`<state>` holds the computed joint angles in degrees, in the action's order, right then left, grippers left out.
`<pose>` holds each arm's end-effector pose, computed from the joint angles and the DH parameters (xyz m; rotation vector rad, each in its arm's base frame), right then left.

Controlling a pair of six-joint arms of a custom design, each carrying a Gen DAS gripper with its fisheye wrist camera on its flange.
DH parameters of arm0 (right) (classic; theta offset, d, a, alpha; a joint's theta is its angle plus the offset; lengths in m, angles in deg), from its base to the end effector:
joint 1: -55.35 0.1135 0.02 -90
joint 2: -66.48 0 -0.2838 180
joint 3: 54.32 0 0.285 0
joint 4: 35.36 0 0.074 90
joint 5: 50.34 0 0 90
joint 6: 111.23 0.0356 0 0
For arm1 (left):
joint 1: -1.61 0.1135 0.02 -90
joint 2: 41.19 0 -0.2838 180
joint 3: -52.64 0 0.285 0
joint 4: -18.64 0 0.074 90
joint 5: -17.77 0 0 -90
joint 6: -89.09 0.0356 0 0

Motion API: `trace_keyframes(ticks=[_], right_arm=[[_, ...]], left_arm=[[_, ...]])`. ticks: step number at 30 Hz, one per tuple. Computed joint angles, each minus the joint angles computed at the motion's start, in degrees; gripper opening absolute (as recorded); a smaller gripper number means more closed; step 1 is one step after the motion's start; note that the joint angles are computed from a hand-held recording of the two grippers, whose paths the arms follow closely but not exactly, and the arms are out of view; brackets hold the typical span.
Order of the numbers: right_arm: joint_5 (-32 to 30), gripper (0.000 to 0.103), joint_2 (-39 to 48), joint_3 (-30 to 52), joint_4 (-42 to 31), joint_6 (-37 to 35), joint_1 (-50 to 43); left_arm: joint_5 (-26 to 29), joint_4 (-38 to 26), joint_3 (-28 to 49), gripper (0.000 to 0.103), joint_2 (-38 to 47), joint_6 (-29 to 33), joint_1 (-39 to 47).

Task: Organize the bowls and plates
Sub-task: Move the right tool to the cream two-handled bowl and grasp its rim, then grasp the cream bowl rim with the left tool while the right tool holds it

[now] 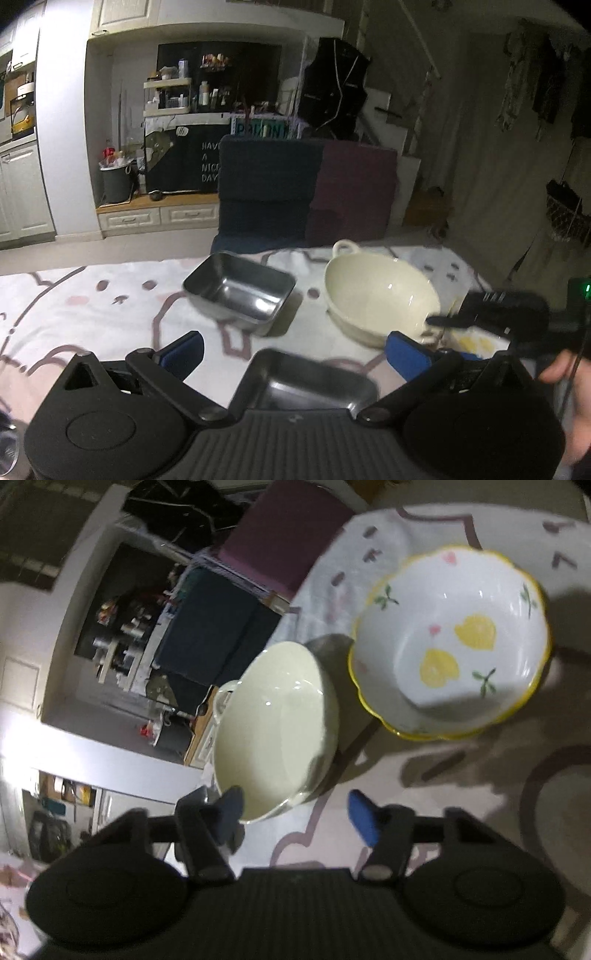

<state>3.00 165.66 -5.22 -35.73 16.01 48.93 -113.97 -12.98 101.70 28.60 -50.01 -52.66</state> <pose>0.3139 -0.0139 0.0960 0.6418 2.3890 1.0192 0.1652 -0.1891 0.1993 -0.1852 2.1959 -0.0680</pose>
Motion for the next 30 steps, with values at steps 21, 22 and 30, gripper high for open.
trace_keyframes(ticks=[21, 22, 30], right_arm=[[4.21, 0.016, 2.73, -0.38, 5.23, 4.84, 2.24], [4.68, 0.016, 3.20, -0.16, 5.61, 5.78, 2.59], [6.57, 0.016, 0.16, 0.36, -1.73, -2.67, 3.42]], left_arm=[[4.11, 11.13, 2.50, 0.103, 8.64, 7.01, 4.63], [4.03, 11.40, 2.29, 0.103, 8.20, 7.31, 4.52], [7.63, 16.37, -0.16, 0.103, 5.21, 8.53, 6.06]])
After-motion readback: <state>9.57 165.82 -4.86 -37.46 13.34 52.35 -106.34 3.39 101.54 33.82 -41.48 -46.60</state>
